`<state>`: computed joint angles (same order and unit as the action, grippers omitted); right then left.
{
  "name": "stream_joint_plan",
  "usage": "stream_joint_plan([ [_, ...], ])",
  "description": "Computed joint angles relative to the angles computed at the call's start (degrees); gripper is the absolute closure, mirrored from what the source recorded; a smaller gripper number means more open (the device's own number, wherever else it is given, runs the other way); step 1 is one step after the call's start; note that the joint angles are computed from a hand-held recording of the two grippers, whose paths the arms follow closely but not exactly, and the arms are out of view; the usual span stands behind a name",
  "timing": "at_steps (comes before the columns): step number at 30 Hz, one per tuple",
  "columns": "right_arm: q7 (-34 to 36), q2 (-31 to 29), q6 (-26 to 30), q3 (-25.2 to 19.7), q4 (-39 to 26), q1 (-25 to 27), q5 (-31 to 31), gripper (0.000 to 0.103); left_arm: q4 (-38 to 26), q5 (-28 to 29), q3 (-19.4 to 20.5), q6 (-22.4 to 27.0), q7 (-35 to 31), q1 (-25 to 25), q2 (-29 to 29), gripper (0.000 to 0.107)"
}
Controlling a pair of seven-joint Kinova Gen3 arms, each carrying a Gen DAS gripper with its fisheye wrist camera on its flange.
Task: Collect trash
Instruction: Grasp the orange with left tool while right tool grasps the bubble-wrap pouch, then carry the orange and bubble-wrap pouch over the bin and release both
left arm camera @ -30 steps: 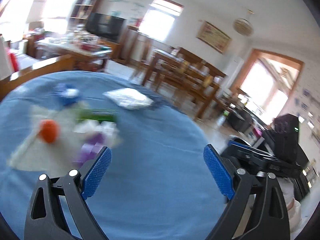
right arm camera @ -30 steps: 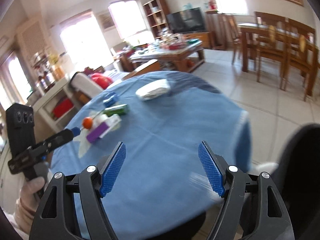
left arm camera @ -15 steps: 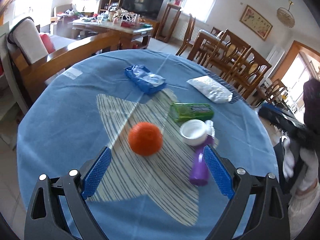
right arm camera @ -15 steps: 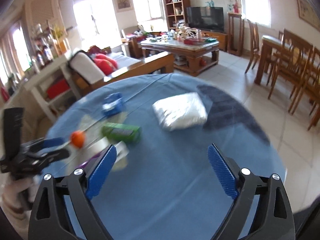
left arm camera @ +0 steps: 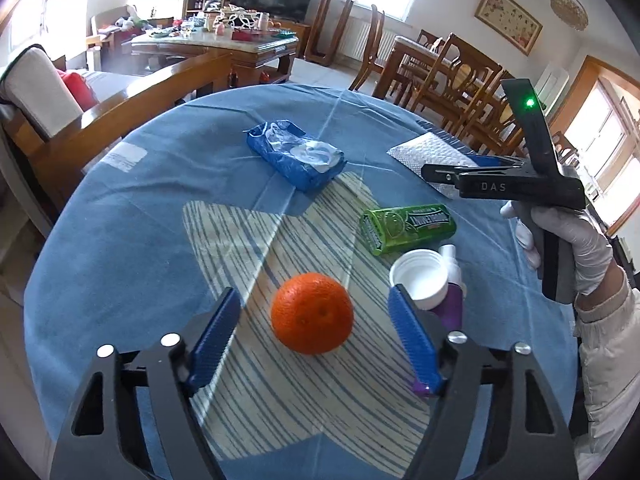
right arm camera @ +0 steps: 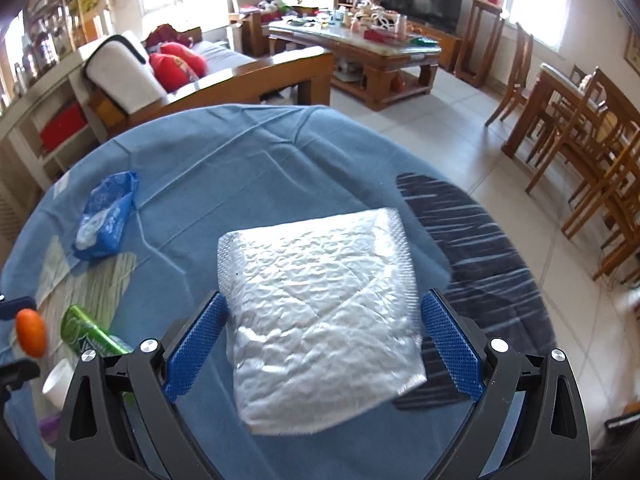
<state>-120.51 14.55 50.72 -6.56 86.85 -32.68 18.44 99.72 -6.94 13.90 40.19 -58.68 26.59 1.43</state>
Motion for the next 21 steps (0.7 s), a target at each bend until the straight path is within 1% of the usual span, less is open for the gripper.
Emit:
stream_joint_plan([
  [2,-0.03,-0.43,-2.13,-0.05,1.21,0.51,-0.65,0.017,-1.1,-2.94,0.46,1.67,1.9,0.84,0.63,0.041],
  [3,-0.39,-0.55,-2.31,0.0,1.36,0.21,-0.15,0.02,-1.49,-4.11,0.57,2.33,2.55,1.26,0.87,0.045],
  [4,-0.3,-1.08,-2.88,-0.18,2.08,0.37,-0.52,0.024,-1.76,-5.22,0.7,2.94,3.05,1.73,0.99,0.051],
  [5,-0.79,-1.48,-2.98,-0.2,2.48,0.2,-0.4,0.029,-1.99,-5.86,0.73,3.34,3.15,2.03,1.12,0.054],
  [7,-3.07,-2.22,-2.81,-0.09,3.26,-0.69,1.01,0.033,-2.61,-7.37,0.3,4.55,3.61,2.95,1.45,0.062],
  [10,-6.03,-4.99,-4.41,-0.69,6.18,-0.89,1.4,0.036,-2.79,-6.59,0.46,4.71,1.97,2.6,1.38,0.068],
  [12,-8.37,-8.24,-6.86,-1.53,9.33,-0.57,1.15,0.037,-2.62,-6.69,0.48,4.66,1.97,2.71,1.07,0.069],
  [14,-9.95,-11.21,-8.75,-2.65,11.74,0.16,0.66,0.037,-1.25,-8.77,0.81,3.64,4.35,3.35,-0.4,0.069],
  [17,-10.28,-16.75,-12.3,-4.51,15.76,2.11,-2.8,0.037,1.15,-8.25,1.34,0.47,4.87,2.79,-2.96,0.069],
  [19,-9.86,-20.83,-14.43,-5.75,18.83,3.24,-5.88,0.037,1.91,-10.45,3.02,0.14,7.19,2.34,-4.33,0.069],
  [21,-10.92,-24.3,-15.42,-7.69,21.35,4.22,-6.75,0.037,2.37,-10.55,3.34,-0.88,7.75,2.16,-5.36,0.069],
])
